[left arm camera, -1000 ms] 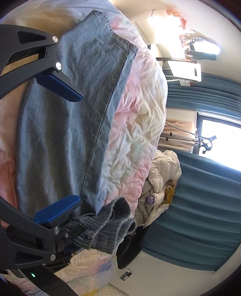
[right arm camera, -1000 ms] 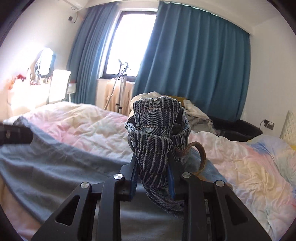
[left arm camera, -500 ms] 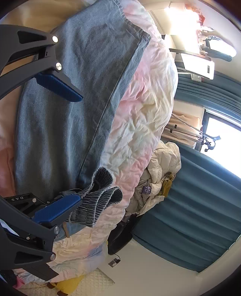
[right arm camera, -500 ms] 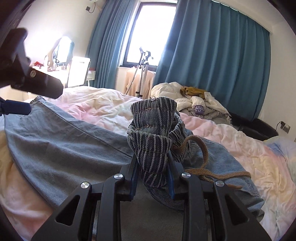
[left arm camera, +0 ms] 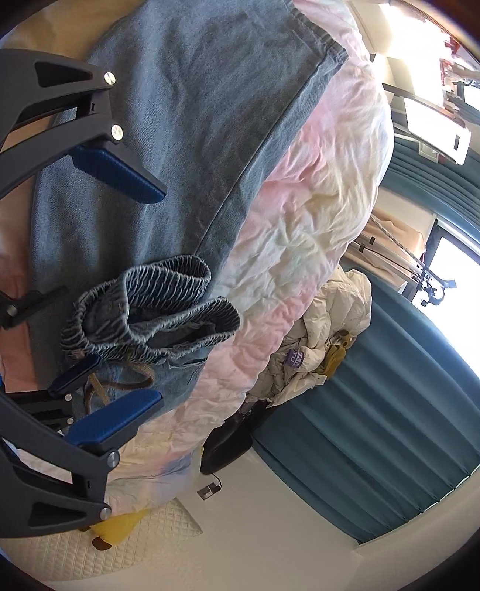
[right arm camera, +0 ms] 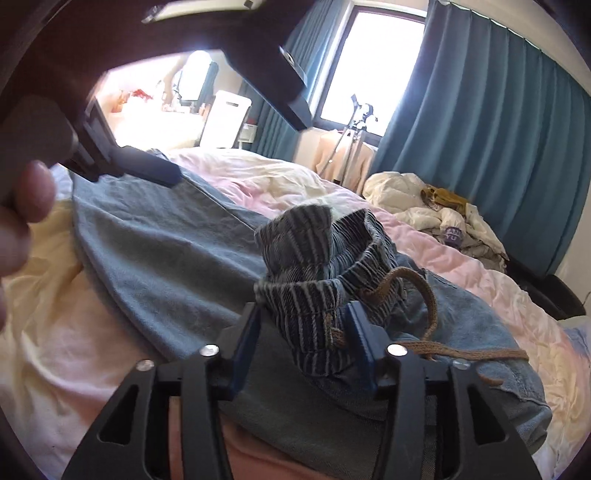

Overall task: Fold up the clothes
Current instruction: 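Lower the waistband onto the jeans and open the right tool, then grasp the waistband again with the right tool to straighten it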

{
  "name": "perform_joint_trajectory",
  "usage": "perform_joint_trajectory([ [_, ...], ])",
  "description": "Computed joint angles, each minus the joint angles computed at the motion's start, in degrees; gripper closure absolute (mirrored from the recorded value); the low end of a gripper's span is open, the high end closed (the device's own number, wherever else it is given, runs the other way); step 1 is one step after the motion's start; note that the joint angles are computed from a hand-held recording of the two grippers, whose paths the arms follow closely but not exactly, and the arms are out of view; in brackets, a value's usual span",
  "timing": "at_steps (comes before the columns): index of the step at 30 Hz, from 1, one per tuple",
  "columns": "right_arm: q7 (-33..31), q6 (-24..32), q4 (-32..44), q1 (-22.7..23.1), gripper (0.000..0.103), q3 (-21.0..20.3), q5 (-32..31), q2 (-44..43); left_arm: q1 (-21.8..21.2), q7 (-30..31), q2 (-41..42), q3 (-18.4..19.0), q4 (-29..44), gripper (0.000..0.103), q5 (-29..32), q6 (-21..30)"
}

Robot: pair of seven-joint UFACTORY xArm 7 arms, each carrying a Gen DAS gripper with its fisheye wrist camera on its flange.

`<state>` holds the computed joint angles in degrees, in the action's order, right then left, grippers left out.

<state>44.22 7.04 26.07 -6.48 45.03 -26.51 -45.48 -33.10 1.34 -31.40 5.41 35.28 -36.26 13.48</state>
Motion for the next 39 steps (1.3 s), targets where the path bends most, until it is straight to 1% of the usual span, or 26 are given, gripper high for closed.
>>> perform_joint_trajectory([
  [1,-0.8,-0.1,-0.2,1.3,0.028,-0.9,-0.1,0.1,-1.3,0.9,0.2,1.1,0.1,0.002,-1.0,-0.1],
  [2,-1.3,0.2,-0.6,2.7,0.028,-1.6,-0.1,-0.7,-2.5,1.8,0.3,2.1,0.2,0.002,-2.1,-0.2],
  [4,-2.4,0.4,-2.1,6.4,0.028,-4.3,0.6,-2.4,-4.4,3.8,0.7,3.8,0.4,0.002,-4.5,-0.2],
  [5,-3.0,0.9,-2.8,8.5,0.028,-6.0,1.3,-3.1,-4.1,4.0,0.8,3.6,0.5,0.002,-4.9,0.1],
  [8,-3.8,2.6,-4.6,15.1,0.029,-14.2,5.7,-5.2,-2.6,4.2,1.2,2.3,0.6,0.002,-5.1,0.7],
  [10,-3.4,3.0,-5.8,17.2,0.029,-19.2,9.0,-7.4,-2.4,5.0,1.4,1.9,0.8,0.002,-5.2,0.6],
  [13,-3.7,3.9,-6.3,18.4,0.030,-25.7,13.6,-7.7,-4.6,8.5,1.6,2.8,1.2,0.002,-7.0,0.1],
  [15,-4.9,5.0,-6.3,19.6,0.033,-29.8,16.5,-6.4,-5.7,11.0,1.9,2.6,1.4,0.002,-7.8,-1.0],
  [16,-5.1,5.9,-6.2,19.5,0.037,-30.9,17.8,-5.9,-6.3,12.2,2.1,2.6,1.5,0.002,-8.2,-1.6],
  [18,-4.9,8.4,-5.9,17.9,0.038,-31.2,19.1,-6.1,-8.6,15.4,2.3,3.4,1.7,0.002,-9.5,-2.8],
  [20,-5.0,10.1,-5.7,16.3,0.038,-31.6,19.8,-6.6,-9.9,17.8,2.7,3.2,2.0,0.002,-9.7,-3.5],
  [21,-5.1,11.0,-5.5,15.5,0.038,-31.9,19.9,-7.0,-9.6,18.2,3.2,2.3,2.3,0.002,-8.9,-3.6],
  [24,-5.3,13.0,-5.2,13.3,0.038,-32.8,20.5,-7.7,-5.4,15.9,4.9,-3.1,2.5,0.003,-3.0,-3.9],
  [27,-5.1,16.4,-4.6,8.6,0.039,-31.6,18.5,-9.9,-4.5,14.8,6.1,-5.0,2.8,0.005,0.8,-3.5],
  [29,-5.8,19.4,-3.8,6.9,0.038,-32.2,17.6,-11.3,-1.6,11.8,6.4,-7.7,2.7,0.005,4.7,-3.5],
  [30,-6.6,21.1,-3.4,6.9,0.038,-33.4,17.8,-11.7,-1.6,11.4,6.5,-7.5,2.8,0.005,5.5,-3.2],
  [32,-9.2,23.8,-3.2,9.1,0.038,-37.3,19.7,-13.0,-0.7,9.9,7.1,-7.7,3.2,0.005,7.4,-1.5],
  [34,-10.9,25.8,-3.6,10.6,0.038,-39.9,22.0,-14.6,2.9,6.2,8.2,-10.2,4.3,0.007,11.8,2.3],
  [35,-11.9,26.8,-3.7,11.1,0.038,-41.1,23.2,-15.4,3.2,5.6,8.6,-10.3,4.5,0.007,12.5,3.6],
  [37,-12.6,27.9,-4.1,11.1,0.038,-41.6,24.9,-16.1,3.3,5.2,9.4,-10.3,4.6,0.007,13.0,5.0],
  [39,-13.4,27.5,-4.0,11.5,0.038,-41.7,26.3,-15.1,3.5,5.0,10.2,-10.4,4.8,0.007,13.3,6.3],
])
